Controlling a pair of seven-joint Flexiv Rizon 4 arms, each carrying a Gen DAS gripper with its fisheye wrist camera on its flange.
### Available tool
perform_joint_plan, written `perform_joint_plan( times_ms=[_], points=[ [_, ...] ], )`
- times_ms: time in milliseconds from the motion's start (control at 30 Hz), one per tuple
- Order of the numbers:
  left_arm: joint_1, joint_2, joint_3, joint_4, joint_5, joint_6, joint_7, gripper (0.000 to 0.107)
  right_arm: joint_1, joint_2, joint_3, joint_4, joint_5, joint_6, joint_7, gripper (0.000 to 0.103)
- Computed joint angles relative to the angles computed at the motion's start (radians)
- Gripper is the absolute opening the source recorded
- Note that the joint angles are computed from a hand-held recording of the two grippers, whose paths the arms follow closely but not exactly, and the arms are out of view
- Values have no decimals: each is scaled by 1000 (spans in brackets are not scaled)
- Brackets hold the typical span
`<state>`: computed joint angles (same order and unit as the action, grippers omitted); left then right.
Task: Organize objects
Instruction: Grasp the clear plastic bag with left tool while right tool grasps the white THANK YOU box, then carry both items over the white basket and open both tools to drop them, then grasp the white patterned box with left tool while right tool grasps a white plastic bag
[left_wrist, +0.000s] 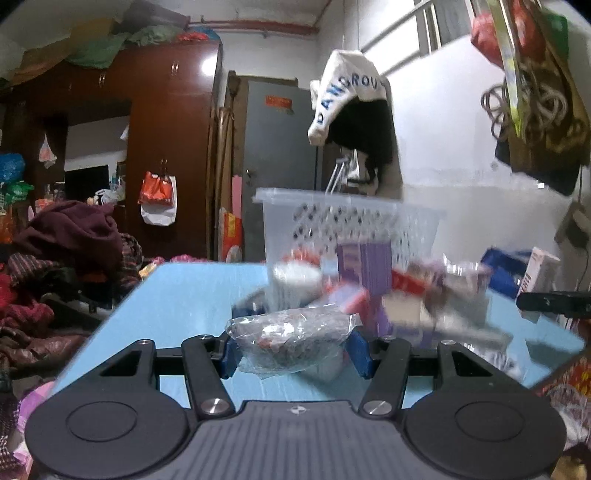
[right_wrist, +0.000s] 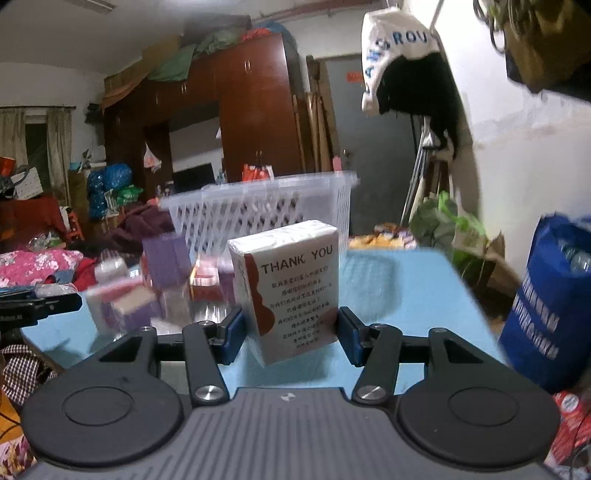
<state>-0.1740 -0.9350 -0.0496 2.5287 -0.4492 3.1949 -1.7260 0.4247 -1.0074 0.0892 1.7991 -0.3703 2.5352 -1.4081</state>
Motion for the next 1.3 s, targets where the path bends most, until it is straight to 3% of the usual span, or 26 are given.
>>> perform_joint_plan(
  times_ms=[100, 200, 333, 400, 467, 600, 667, 700, 733, 767, 800, 933, 1067, 1233, 1300],
  points=[
    [20, 68, 6, -8, 38, -24, 18, 61, 27, 33, -14, -26, 20, -13, -33, 56],
    [57, 184, 3, -60, 89, -149, 74, 61, 50, 45, -20, -119, 4, -77, -39, 56],
    [154, 311, -12, -214, 193, -468, 101, 61, 152, 15, -84, -339, 110, -276, -102, 56],
    [190, 333, -19, -301, 219, -637, 97, 61, 182, -22, -115, -471, 117, -413, -102, 56],
    [190, 327, -11, -393, 184, -787, 114, 61, 240, -65, -195, -604, 171, -565, -108, 56],
    [162, 284, 17, -503, 123, -926, 130, 61, 214, -124, -160, -747, 97, -728, -73, 57],
    [144, 260, 33, -528, 112, -923, 134, 69, 199, -135, -140, -765, 64, -753, -63, 58],
    [139, 251, 36, -533, 107, -917, 130, 84, 206, -130, -154, -752, 65, -745, -54, 63],
    [138, 247, 36, -531, 106, -905, 120, 93, 220, -123, -182, -728, 81, -715, -43, 71],
    [138, 245, 37, -527, 111, -888, 113, 94, 227, -110, -197, -690, 96, -661, -41, 91],
    [142, 247, 36, -516, 130, -869, 107, 94, 219, -100, -186, -657, 100, -600, -49, 103],
    [148, 284, 35, -413, 170, -770, 61, 95, 134, -40, -66, -504, 62, -415, -48, 103],
    [98, 289, 60, -251, 176, -580, 42, 95, 98, 14, -29, -285, 98, -216, -50, 103],
    [42, 173, 65, -100, 182, -270, 37, 95, 45, -3, 4, -25, 14, 48, -88, 103],
    [22, 122, 56, -71, 177, -178, 38, 95, 22, -22, 6, 28, -62, 101, -92, 99]
  ],
)
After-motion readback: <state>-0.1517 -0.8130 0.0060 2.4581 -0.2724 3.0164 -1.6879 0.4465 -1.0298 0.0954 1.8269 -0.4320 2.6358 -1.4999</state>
